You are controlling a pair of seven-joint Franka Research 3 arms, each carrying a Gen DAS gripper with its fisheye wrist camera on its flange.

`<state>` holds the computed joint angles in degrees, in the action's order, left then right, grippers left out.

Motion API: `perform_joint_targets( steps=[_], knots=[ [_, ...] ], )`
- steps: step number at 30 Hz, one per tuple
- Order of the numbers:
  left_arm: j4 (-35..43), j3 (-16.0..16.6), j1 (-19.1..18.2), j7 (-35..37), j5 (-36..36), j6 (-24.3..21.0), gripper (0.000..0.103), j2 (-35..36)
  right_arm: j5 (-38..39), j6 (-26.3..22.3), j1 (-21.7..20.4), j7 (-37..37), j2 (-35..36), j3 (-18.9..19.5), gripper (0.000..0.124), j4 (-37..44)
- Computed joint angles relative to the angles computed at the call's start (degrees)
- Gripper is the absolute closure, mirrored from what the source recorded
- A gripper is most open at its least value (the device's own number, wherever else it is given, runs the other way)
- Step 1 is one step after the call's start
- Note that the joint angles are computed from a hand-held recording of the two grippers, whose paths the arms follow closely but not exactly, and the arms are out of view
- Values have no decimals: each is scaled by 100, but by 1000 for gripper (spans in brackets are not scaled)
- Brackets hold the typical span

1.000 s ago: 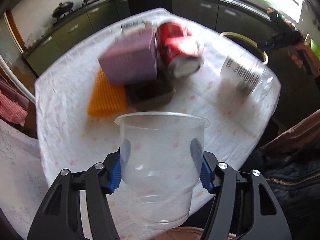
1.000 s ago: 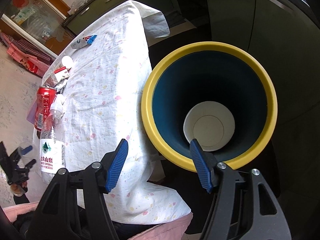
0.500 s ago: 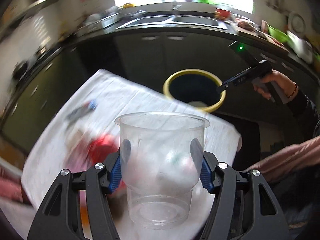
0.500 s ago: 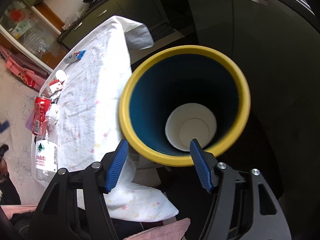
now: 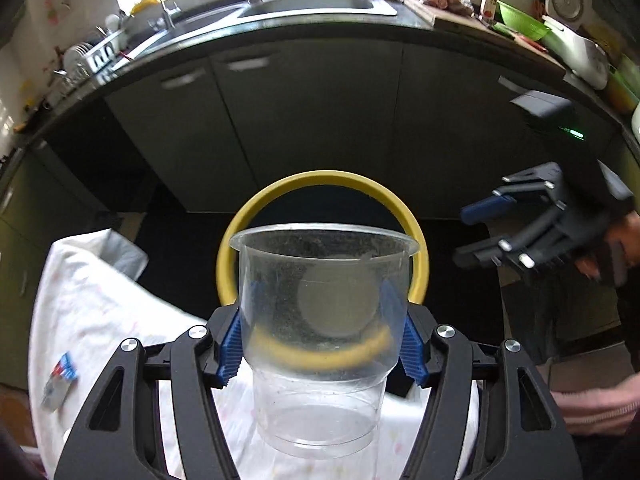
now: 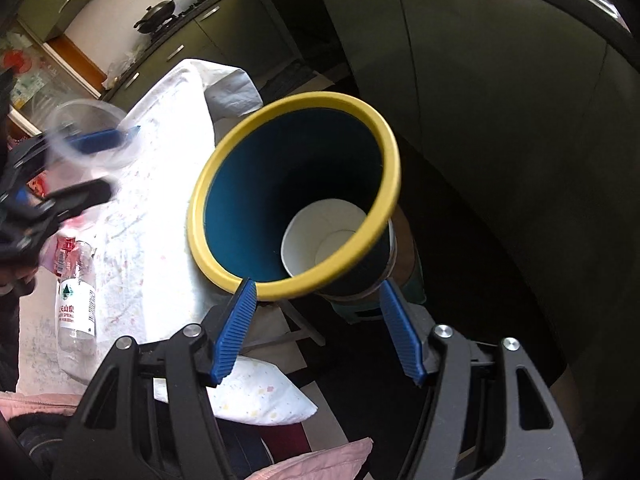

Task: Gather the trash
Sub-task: 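Carry the plastic cup over the yellow bin and open the left gripper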

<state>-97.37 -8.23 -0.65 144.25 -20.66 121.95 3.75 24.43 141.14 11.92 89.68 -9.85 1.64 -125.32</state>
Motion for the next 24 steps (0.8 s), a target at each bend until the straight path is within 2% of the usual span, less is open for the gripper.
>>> perform_joint_targets(
  steps=[4, 6, 11, 17, 19, 24],
  knots=[
    [361, -129, -88, -277, 91, -8, 31, 509, 41, -8, -24, 41, 49, -25, 61, -10],
    [410, -186, -77, -335, 98, 28, 30, 581, 52, -26, -26, 45, 62, -25, 61, 2],
    [80, -167, 136, -2, -576, 70, 28, 107, -5, -56, -1, 79, 66, 15, 60, 36],
    [-819, 406, 316, 352, -1461, 207, 22, -1024, -167, -241, 126, 187, 261, 139, 58, 308],
    [-1112, 689, 349, 422, -1652, 200, 20, -1369, -289, -339, 184, 257, 337, 192, 58, 440],
    [-2093, 1423, 453, 601, -1988, 536, 12, -2418, -490, -507, 400, 392, 537, 338, 58, 921]
  ],
)
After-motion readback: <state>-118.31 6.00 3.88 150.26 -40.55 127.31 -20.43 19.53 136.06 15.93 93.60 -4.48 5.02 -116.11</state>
